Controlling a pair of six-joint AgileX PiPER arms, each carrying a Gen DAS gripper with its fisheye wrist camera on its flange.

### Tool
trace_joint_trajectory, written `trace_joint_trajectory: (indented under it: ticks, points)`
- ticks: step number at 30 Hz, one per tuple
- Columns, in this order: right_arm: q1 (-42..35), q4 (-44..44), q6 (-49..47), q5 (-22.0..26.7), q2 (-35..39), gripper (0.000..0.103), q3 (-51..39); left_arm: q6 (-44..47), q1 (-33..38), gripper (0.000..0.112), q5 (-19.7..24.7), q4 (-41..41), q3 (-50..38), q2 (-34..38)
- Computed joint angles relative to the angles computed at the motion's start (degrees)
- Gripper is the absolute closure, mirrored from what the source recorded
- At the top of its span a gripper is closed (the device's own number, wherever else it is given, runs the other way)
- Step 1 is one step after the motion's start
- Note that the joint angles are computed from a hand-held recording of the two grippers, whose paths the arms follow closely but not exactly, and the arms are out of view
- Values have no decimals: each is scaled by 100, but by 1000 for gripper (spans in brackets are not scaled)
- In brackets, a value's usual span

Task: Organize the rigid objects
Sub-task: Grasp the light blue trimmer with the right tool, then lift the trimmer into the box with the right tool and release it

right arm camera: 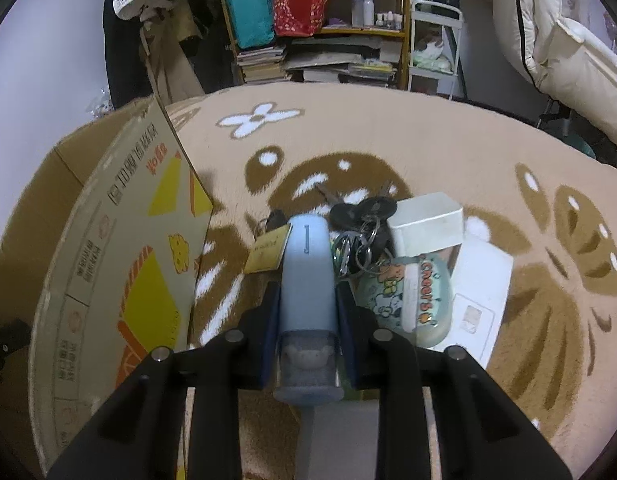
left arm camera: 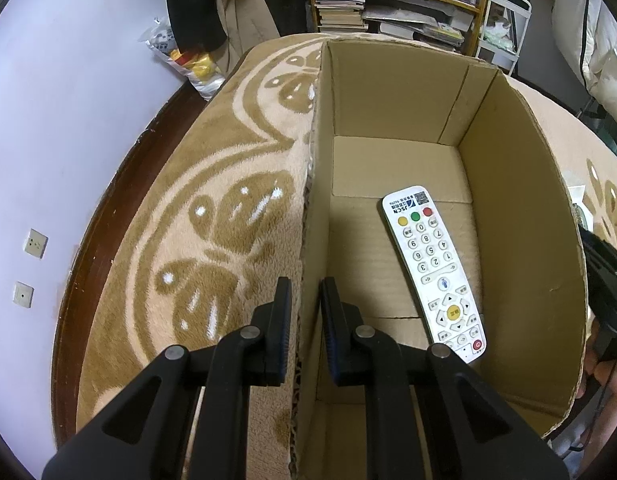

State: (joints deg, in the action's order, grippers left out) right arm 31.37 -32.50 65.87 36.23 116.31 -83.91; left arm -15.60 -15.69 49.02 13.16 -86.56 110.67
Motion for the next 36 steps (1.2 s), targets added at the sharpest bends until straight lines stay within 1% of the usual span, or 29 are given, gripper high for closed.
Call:
trace_joint_trajectory:
  ticks: [2,6,8,17,22,25,27,30,34,36]
  points:
    - [18,-15,-1,3,-75,74,34,-16,-7,98,2,32,-5,17]
    - [141,-299,134,202,-228,75,61,-45,-31,99,26,78,-10,16]
    - [173,-405,254,197,-351,75,134,-75,-47,98,34,118,-7,10]
    - [288,-1046,1043,253,-930,75,467,-119,-85,97,65,213,44,-56]
    - [435,-1544,1492,238,-1259,75,635,-217,-174,98,101,399,68,-77]
    - [503,-1600,1494,203,-1370,75,542,-209,-169,98,108,396,75,-91]
    - [561,-1731,1679,57,-1473,75,605,-213,-169,98,111,382,76,-91]
    - [779,-2006,1776,128,-1528,75,469,-202,-166,98,123,381,68,-92]
    - [890,-2013,1810,-190,-1530,75,259,-158,-142,98,83,359,84,-103]
    - [1039,-2136,1799,-112,-1439,75,45,-145,-126,98,75,336,84,-97]
